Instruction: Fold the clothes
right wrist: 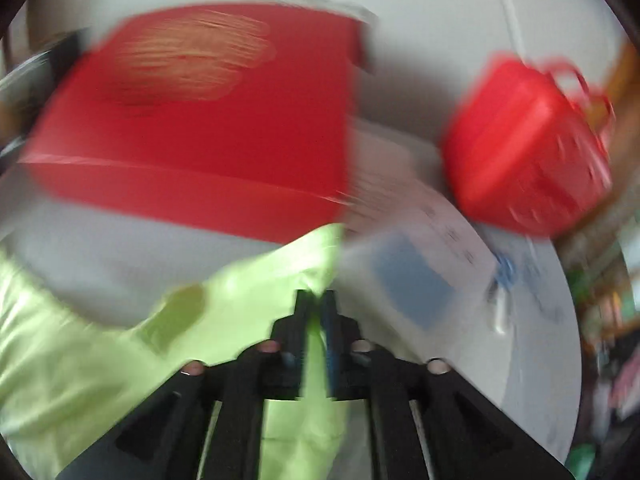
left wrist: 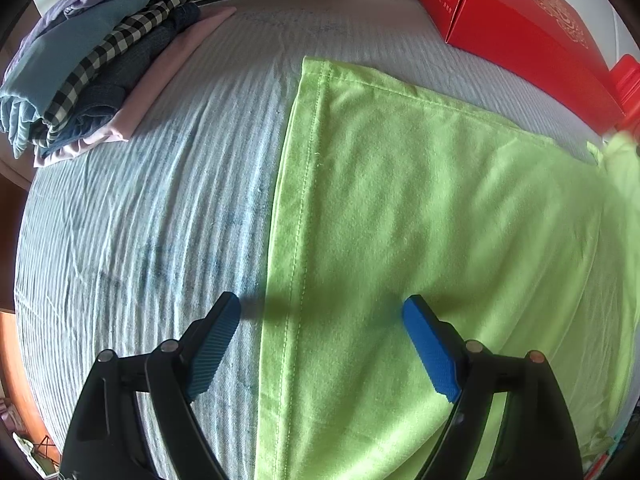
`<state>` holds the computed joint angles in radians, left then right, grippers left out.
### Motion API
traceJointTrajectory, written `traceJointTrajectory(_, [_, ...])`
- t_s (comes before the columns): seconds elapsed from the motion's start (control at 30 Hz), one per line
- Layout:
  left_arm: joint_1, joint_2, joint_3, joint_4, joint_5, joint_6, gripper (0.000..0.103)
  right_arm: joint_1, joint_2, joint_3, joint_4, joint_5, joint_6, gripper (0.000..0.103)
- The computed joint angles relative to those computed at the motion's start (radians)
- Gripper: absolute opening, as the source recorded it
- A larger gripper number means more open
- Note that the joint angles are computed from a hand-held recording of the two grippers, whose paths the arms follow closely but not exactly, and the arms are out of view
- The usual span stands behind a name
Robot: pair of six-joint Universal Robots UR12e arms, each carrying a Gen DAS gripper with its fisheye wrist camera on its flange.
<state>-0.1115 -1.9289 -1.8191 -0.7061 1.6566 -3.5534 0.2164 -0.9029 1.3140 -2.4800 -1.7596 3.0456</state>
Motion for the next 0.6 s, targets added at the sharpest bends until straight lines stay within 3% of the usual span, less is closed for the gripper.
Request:
traceJointTrajectory(0.07, [0.004, 0.004, 0.005, -0.011, -0.008, 0.000, 0.084, -0.025, -0.011, 0.013, 0.031, 0.047, 0.085, 0.022])
traceJointTrajectory(0.1, [0.006, 0.009, 0.003, -0.005, -0.012, 0.001, 0.084, -0.046, -0.037, 0.048, 0.025, 0.111, 0.119, 0.022])
traceJointTrajectory(0.33, [0.024, 0.070, -0.032, 0.013, -0.022, 0.050, 0.084, -0.116, -0.222, 0.309, 0.044, 0.356, 0.208, 0.027])
traceJointTrajectory(0.43, [0.044, 0.103, -0.061, 0.001, -0.038, 0.083, 0.084, -0.128, -0.317, 0.441, 0.048, 0.373, 0.244, 0.031])
traceJointTrajectory(0.47, [0.039, 0.120, -0.080, -0.003, -0.035, 0.079, 0.084, -0.132, -0.350, 0.484, 0.050, 0.377, 0.253, 0.031])
traceJointTrajectory(0.5, [0.005, 0.145, -0.116, 0.002, -0.020, 0.046, 0.084, -0.137, -0.380, 0.522, 0.053, 0.380, 0.259, 0.031])
traceJointTrajectory(0.53, [-0.023, 0.167, -0.152, 0.010, -0.004, 0.018, 0.084, -0.141, -0.402, 0.552, 0.057, 0.385, 0.258, 0.037])
traceJointTrajectory(0.6, [-0.034, 0.196, -0.205, 0.024, 0.019, -0.004, 0.084, -0.149, -0.446, 0.612, 0.063, 0.405, 0.252, 0.074])
